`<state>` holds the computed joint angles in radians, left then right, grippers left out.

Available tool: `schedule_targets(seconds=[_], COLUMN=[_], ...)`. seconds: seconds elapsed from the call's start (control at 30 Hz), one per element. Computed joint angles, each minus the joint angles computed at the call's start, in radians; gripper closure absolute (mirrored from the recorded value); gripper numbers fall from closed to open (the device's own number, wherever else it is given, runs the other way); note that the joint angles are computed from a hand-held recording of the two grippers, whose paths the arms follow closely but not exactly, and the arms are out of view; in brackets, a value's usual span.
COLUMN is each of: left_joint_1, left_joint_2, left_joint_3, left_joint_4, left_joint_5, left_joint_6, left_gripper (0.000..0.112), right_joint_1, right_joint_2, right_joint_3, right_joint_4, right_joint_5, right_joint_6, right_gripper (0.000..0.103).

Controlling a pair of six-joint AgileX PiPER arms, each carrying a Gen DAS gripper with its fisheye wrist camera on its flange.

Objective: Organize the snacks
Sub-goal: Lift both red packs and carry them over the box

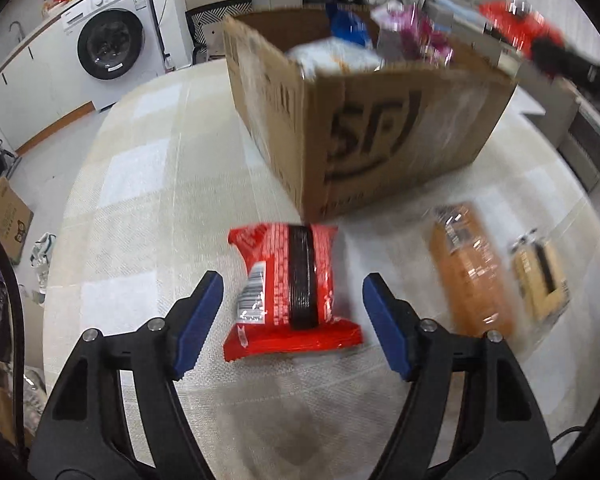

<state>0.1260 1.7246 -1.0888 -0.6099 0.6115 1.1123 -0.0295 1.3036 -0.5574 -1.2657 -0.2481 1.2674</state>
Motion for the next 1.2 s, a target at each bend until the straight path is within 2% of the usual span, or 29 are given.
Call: schedule_targets(seconds=[0.07, 0.1, 0.23, 0.33, 0.53, 0.57, 0.93, 1.2], left_joint_1=[0.002, 0.002, 0.044, 0.079, 0.105, 0.094, -0.041, -0.148], left_joint_2=[0.012, 0.015, -0.02, -0.057, -0.114, -0.114, -0.018, 0.128], left_joint_3=[0.019, 0.023, 0.057, 0.071, 0.06, 0.051, -0.225, -0.434], left_joint_4=[-0.063, -0.074, -0.234, -0.316, -0.432, -0.444, -0.276, -0.112], left_joint_5=[-0.011, -0.017, -0.001, 0.051, 0.124, 0.116, 0.093, 0.04], left_joint_6=[0.067, 0.079, 0.221, 0.29, 0.324, 0.317, -0.021, -0.252], left_gripper=[0.067, 0.069, 0.069, 0.069, 0.069, 0.069, 0.069, 0.069], right_joint_1=[0.003, 0.0, -0.003, -0.014, -0.017, -0.016, -0.021, -0.002], right_joint_2=[0.0, 0.002, 0.001, 0.004, 0.026, 0.033, 0.099, 0.175], right_joint_3=[-0.001, -0.001, 0.002, 0.0, -0.018, -0.023, -0.097, -0.164], right_joint_4=[-0.005, -0.005, 0.017, 0.009, -0.018, -0.026, -0.136, -0.1], right_joint_5=[0.004, 0.002, -0.005, -0.015, -0.019, -0.02, -0.019, 0.022], right_joint_6=[0.005, 0.001, -0.019, -0.012, 0.01, 0.017, 0.12, 0.075], right_gripper=[0.051, 0.051, 0.051, 0.051, 0.051, 0.051, 0.051, 0.051])
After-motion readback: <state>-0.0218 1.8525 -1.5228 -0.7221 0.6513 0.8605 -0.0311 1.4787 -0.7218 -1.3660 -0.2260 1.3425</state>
